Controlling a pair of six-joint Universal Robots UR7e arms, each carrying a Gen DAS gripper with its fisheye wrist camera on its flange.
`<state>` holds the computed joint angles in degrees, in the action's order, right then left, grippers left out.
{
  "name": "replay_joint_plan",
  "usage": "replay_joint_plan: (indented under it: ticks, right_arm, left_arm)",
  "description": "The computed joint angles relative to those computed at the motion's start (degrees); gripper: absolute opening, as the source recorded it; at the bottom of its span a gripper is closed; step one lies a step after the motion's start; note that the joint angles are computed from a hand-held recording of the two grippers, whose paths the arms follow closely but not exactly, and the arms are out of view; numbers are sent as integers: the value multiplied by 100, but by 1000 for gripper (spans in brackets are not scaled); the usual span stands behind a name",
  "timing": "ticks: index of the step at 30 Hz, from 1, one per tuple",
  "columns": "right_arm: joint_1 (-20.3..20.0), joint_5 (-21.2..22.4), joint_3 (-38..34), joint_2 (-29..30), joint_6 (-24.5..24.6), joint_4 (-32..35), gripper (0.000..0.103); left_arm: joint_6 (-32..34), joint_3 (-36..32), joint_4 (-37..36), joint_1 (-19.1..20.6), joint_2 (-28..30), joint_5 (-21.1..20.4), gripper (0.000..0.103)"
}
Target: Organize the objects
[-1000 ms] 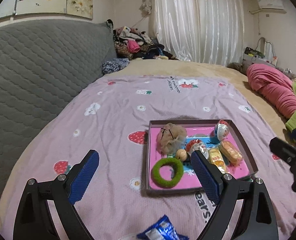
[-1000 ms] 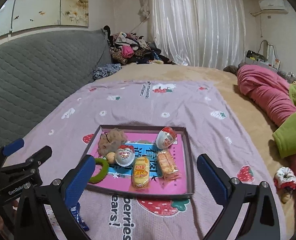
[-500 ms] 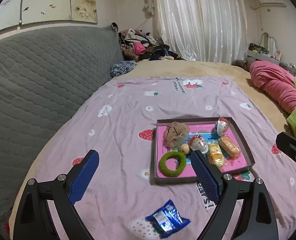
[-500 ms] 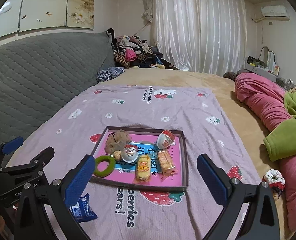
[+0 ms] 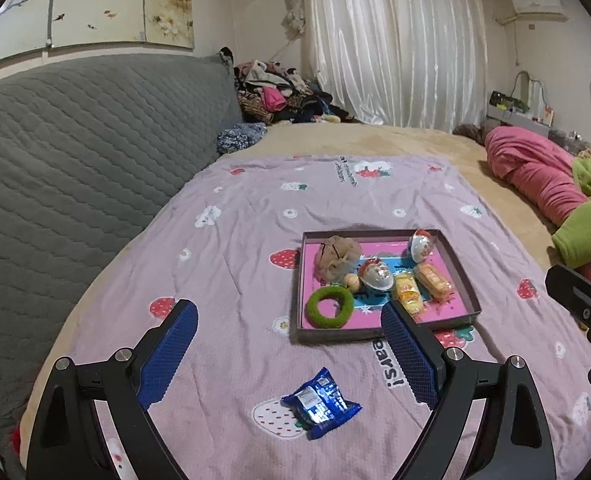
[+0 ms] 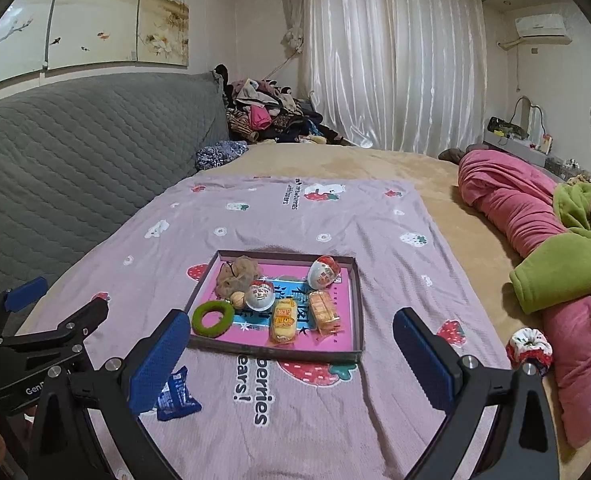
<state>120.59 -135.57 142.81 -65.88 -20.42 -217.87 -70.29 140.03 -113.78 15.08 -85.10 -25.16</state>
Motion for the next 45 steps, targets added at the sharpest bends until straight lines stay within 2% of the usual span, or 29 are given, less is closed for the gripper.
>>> replay_joint_plan:
  ticks: [3,8,11,17,20,26,31,33,38,43,45]
  right_arm:
    - [166,-119,37,-86,63,37,102]
    - [428,-319,65,-173,137,149,102]
    - [508,-403,96,-172,102,80,102]
    - [556,-345,254,-252,274,85,102]
    - [568,-396,319,-181,228,-20,102]
    - [435,-362,516,-102,221,-101,102]
    - [243,-146,760,-112,209,-394,102]
    - [190,-97,834,-73,166,-543,102]
    - [94,-65,1007,99,63,-969,102]
    - [-31,10,1170,145,93,-1107,102]
    - [-58,7,1222,193,62,-1203,102]
  left_arm:
    - [-118,59,138,-150,-208,-86,93]
    - [-631,-6,875,-406,-425,-145,93]
    - [-630,12,926,-477,-567,-314,93]
    - [-876,115,1238,-672,-734,-266,93]
    - [-775,232,992,-694,-813,-339,93]
    - [-1043,339,1132,-804,-780,-398,93]
    - [-902,613,622,-927,-991,-559,93]
    - [-1036,617,737,-967,-984,-589,93]
    - [-1067,651,625,-999,-839,-688,93]
    - [-1232,703,764,-1081,-658,-725,93]
    - [-1198,800,575,-1104,-659,-759,93]
